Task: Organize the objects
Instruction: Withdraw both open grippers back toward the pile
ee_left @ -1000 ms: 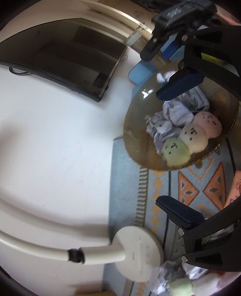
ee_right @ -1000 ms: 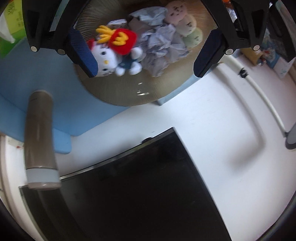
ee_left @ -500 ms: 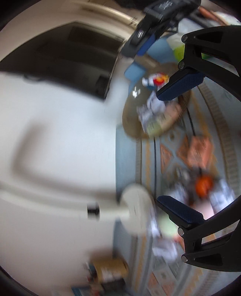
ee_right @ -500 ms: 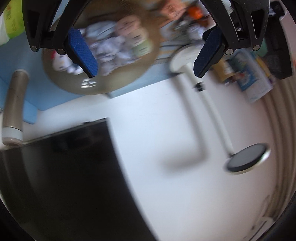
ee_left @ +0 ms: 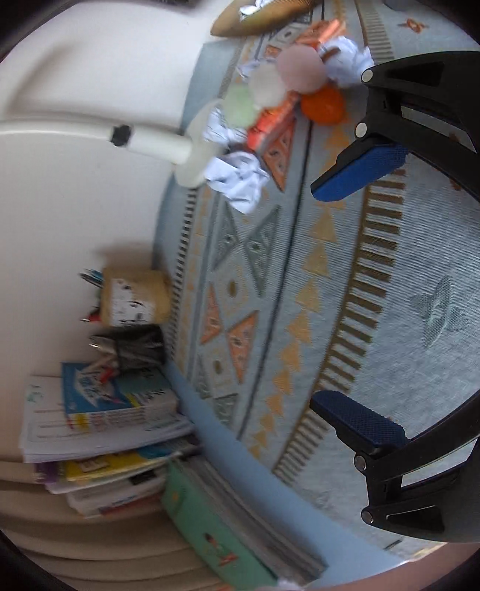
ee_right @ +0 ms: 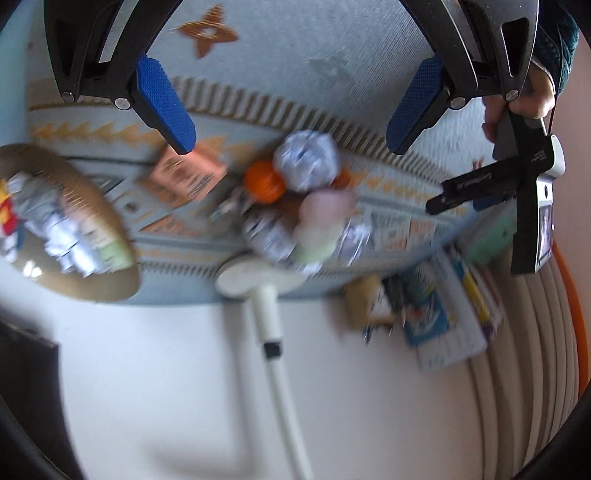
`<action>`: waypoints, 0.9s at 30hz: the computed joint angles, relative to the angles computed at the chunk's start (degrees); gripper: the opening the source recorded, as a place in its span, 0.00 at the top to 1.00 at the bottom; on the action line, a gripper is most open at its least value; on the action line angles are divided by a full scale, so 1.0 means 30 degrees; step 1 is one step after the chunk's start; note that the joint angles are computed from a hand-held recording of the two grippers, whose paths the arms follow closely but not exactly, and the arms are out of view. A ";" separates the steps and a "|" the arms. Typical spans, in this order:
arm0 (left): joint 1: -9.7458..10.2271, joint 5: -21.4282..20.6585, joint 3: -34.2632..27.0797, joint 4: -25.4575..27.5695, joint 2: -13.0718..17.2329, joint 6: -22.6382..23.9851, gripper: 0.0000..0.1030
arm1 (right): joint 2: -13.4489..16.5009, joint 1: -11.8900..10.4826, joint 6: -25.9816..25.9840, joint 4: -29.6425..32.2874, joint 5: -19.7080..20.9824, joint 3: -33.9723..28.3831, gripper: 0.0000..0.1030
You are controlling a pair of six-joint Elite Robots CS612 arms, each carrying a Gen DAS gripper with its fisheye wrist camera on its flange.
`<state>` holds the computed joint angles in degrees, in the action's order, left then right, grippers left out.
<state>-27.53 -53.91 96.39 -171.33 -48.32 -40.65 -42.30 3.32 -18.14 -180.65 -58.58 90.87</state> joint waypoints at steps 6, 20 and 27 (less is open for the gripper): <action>-0.0312 0.0226 -0.0012 -0.0716 0.0183 0.2266 0.01 | 0.0267 0.0465 -0.0620 -0.0137 -0.1885 -0.0106 0.00; -0.0164 -0.0324 0.0000 -0.0861 0.0199 0.1956 0.01 | 0.0288 0.0767 -0.1478 0.0038 -0.3090 -0.0144 0.00; -0.0266 -0.0076 -0.0206 -0.0035 0.0216 0.2366 0.01 | 0.0298 0.0937 -0.1504 -0.0743 -0.3988 0.0017 0.00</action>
<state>-28.32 -54.14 95.77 -171.43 -47.67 -33.55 -41.41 6.13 -22.65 -182.88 -70.55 90.92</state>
